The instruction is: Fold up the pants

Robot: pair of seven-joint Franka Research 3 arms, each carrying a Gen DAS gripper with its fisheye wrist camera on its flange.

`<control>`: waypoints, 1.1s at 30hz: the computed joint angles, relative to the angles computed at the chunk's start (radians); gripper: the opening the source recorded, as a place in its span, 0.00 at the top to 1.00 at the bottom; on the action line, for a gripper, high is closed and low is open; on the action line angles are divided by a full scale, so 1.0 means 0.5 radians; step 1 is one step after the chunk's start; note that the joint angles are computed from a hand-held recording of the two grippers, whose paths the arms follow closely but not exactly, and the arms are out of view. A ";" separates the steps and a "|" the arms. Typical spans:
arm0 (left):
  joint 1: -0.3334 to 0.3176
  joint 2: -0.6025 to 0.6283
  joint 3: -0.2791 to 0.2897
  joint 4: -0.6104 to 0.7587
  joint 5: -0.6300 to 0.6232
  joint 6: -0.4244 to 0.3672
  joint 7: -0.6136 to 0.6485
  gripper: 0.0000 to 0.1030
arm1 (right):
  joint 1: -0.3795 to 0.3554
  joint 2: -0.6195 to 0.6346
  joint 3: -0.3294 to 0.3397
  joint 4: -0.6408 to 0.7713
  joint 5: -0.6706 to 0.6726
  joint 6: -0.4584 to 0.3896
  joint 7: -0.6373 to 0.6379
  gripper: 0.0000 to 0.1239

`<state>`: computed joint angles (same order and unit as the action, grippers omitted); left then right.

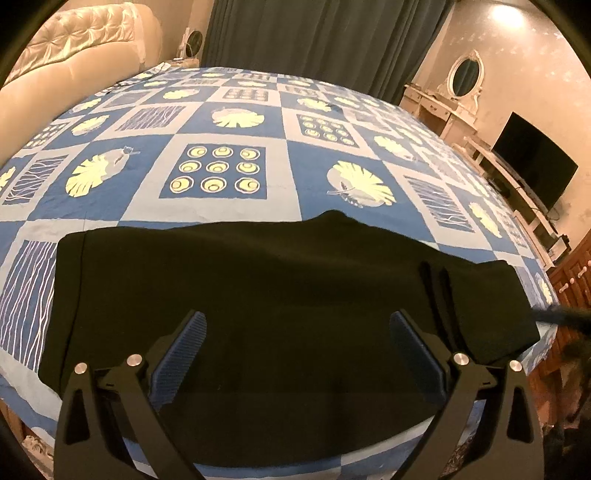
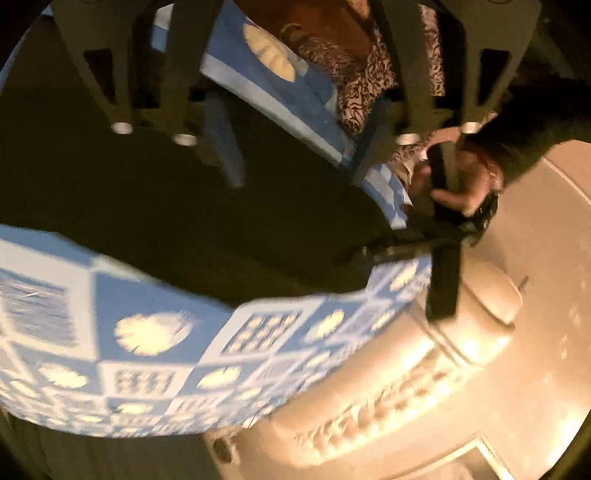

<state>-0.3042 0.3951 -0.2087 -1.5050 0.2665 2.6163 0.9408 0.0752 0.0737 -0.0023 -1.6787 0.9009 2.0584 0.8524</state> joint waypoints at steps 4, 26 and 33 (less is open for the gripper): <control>0.014 0.003 -0.017 -0.009 -0.044 0.038 0.014 0.04 | -0.180 0.003 -0.150 0.005 -0.030 -0.034 0.190 0.35; 0.000 -0.001 -0.006 -0.033 -0.025 0.057 -0.003 0.04 | -0.499 0.281 -0.128 -0.032 0.046 -0.456 0.298 0.80; 0.001 -0.008 -0.008 -0.039 -0.017 0.093 0.007 0.04 | -0.646 0.409 -0.132 0.118 0.441 -0.566 0.347 0.37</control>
<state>-0.3035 0.3910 -0.2126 -1.5244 0.2581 2.6629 0.9441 -0.2478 0.2783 -0.0684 -1.6196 1.1216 1.7752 1.0260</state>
